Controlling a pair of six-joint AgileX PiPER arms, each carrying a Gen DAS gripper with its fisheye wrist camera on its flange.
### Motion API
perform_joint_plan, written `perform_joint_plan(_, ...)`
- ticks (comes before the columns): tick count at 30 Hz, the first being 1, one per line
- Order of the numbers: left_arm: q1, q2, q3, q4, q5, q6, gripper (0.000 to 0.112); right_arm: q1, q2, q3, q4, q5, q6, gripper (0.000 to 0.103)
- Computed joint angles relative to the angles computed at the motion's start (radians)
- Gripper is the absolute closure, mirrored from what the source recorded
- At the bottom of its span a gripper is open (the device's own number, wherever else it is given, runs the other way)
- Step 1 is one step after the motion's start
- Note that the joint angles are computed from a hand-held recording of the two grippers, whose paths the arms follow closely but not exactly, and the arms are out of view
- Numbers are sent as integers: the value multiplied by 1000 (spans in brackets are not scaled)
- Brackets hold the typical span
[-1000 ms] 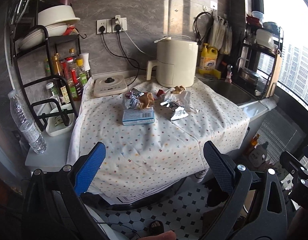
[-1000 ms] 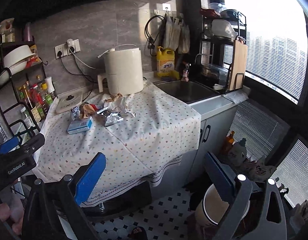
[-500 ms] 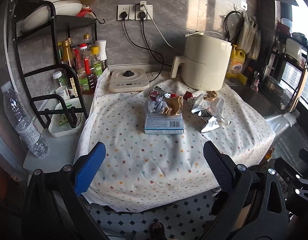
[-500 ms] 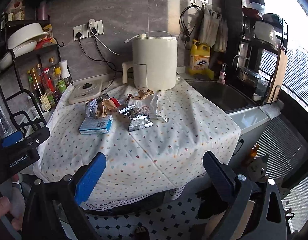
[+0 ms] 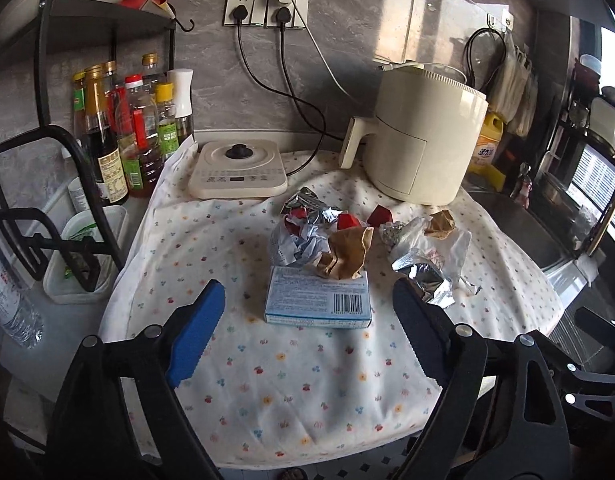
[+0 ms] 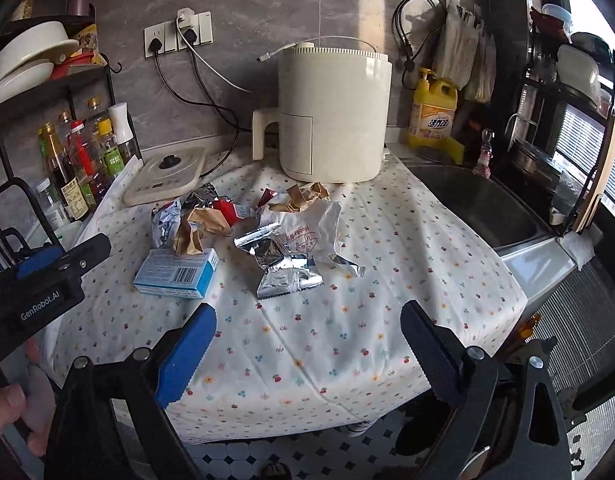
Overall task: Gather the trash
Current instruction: 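Move both tools toward the trash pile on the dotted cloth, then grasp the brown paper bag with left gripper while right gripper grasps silver foil wrapper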
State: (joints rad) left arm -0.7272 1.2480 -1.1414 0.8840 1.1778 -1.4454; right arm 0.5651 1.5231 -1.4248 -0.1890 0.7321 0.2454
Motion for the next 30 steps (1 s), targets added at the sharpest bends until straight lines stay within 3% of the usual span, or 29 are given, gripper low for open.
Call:
perform_joint_plan(3, 71, 46, -9, -24, -83, 31, 34, -17, 47, -25, 28, -40, -31, 15)
perform_joint_plan(8, 164, 104, -22, -65, -214, 89, 42, -48, 148, -88, 144, -54, -143, 28)
perform_joint_plan(15, 253, 211, -73, -133, -306, 175, 54, -82, 269, -158, 270, -57, -259, 31)
perform_joint_plan(22, 329, 299, -132, -212, -356, 260, 55, -94, 364, -241, 339, -33, -349, 30)
perform_joint_plan(24, 341, 314, -143, -223, -359, 266, 69, -96, 389, -269, 349, -22, -360, 27)
perform_joint_plan(25, 343, 324, -154, -224, -346, 264, 89, -96, 400, -282, 352, -20, -364, 26)
perform_joint_plan(26, 342, 327, -157, -216, -337, 253, 96, -95, 415, -300, 354, -14, -367, 26)
perform_joint_plan(30, 327, 305, -144, -157, -326, 203, 101, -87, 465, -360, 354, -2, -371, 26)
